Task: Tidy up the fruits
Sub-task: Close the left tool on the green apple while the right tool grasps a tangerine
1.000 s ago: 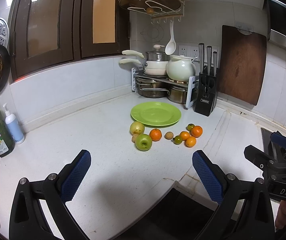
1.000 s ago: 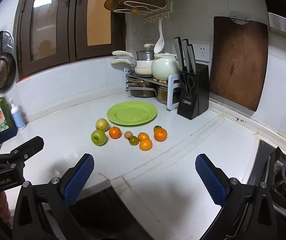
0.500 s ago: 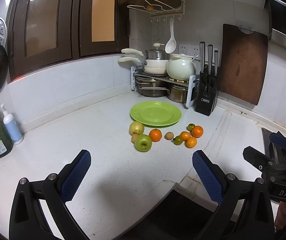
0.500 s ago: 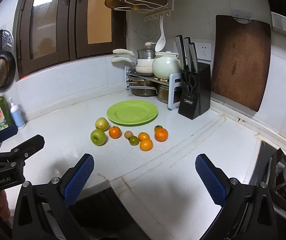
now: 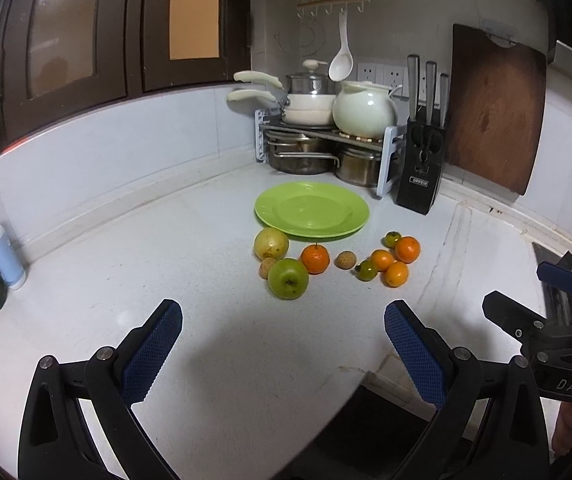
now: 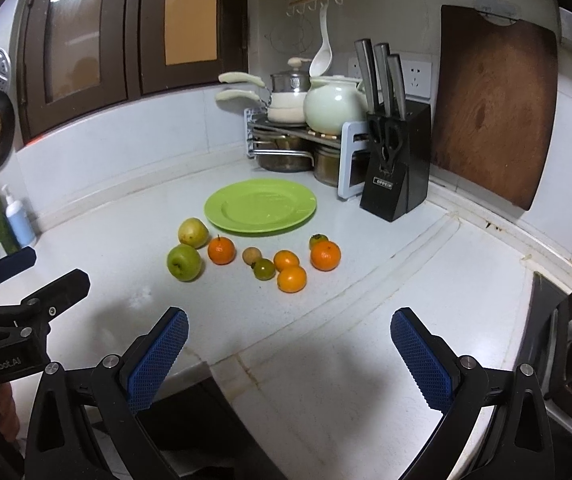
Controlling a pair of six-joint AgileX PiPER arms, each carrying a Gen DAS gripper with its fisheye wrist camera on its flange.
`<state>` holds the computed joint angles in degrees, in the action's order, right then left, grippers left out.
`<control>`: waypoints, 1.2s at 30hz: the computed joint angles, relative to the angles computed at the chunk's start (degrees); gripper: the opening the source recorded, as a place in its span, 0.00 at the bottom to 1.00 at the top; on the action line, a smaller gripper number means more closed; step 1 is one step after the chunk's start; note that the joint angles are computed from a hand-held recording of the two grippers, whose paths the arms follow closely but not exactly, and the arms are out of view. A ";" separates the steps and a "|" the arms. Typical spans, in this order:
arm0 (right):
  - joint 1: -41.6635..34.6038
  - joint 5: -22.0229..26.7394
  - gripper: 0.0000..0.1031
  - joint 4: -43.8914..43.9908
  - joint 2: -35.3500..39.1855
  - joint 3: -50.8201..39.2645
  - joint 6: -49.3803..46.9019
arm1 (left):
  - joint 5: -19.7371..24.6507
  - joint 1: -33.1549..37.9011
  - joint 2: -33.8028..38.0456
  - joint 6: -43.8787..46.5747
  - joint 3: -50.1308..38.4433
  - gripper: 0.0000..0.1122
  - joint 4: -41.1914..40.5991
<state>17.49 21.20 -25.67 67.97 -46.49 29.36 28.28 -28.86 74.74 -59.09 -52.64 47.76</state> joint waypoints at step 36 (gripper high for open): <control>-6.26 3.06 0.67 24.57 36.73 -28.12 -29.46 | -7.71 12.42 32.44 38.40 -24.06 0.56 -31.48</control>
